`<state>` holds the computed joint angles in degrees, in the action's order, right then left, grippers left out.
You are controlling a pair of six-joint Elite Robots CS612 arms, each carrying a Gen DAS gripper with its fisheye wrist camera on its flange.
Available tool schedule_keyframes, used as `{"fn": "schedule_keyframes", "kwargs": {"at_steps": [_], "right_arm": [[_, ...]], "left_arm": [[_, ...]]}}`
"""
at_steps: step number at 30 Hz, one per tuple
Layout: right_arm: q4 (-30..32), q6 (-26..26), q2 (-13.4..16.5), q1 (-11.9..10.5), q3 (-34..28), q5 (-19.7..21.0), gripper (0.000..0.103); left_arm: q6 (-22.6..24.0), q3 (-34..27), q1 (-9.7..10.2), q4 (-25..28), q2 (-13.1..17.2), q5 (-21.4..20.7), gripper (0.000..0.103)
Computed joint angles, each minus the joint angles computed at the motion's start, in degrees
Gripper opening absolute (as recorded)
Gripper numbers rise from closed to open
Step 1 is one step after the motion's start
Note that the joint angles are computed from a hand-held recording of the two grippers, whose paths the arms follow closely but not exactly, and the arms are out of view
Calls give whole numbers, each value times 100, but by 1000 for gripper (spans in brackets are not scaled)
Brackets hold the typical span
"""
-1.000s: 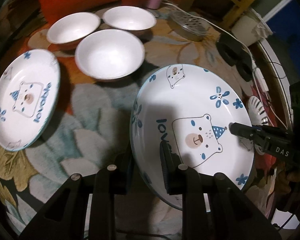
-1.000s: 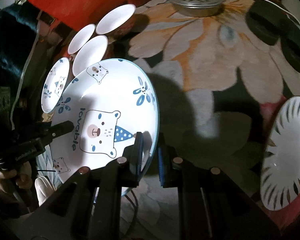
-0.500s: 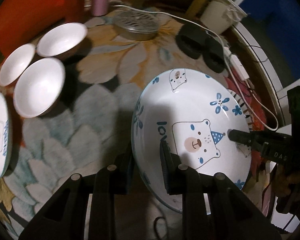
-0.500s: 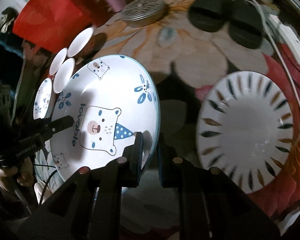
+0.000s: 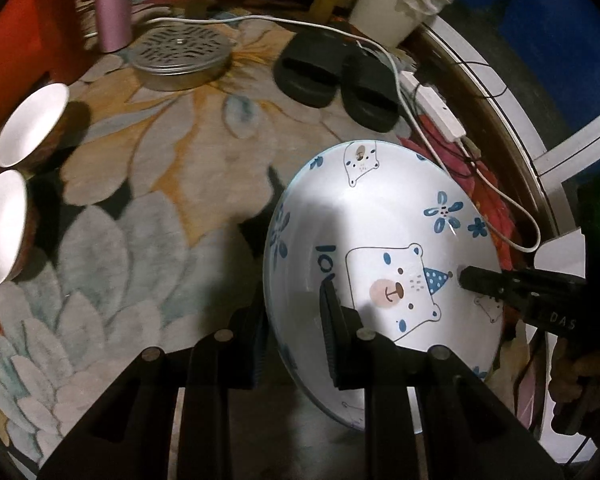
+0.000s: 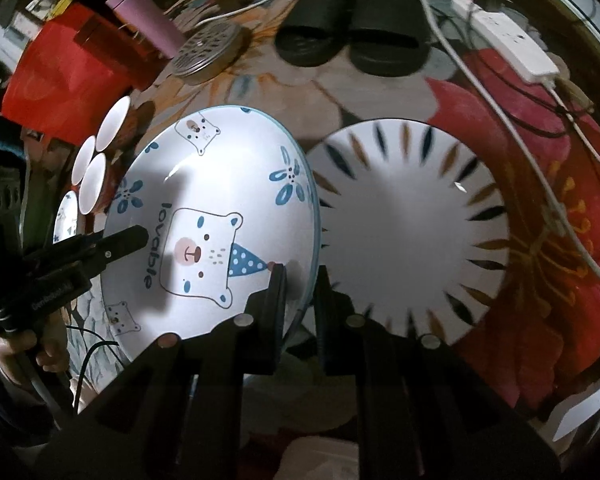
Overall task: Organize plates and bowls
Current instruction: 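Carry the large bear-print plate over the leaf-pattern plate with the left gripper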
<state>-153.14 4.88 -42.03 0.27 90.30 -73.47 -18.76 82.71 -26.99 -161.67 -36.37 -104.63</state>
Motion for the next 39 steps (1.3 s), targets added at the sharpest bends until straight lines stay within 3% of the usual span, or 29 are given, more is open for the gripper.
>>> {"fn": "schedule_keyframes", "kwargs": {"at_steps": [20,39], "right_arm": [[-48,476,-70,-462,328,-118,14],[55,588,67,-586,302,-131,14]], "left_arm": [[361,-718,-427,589,401,-25,24],[473,-1138,-530,1319,629,89,24]]}}
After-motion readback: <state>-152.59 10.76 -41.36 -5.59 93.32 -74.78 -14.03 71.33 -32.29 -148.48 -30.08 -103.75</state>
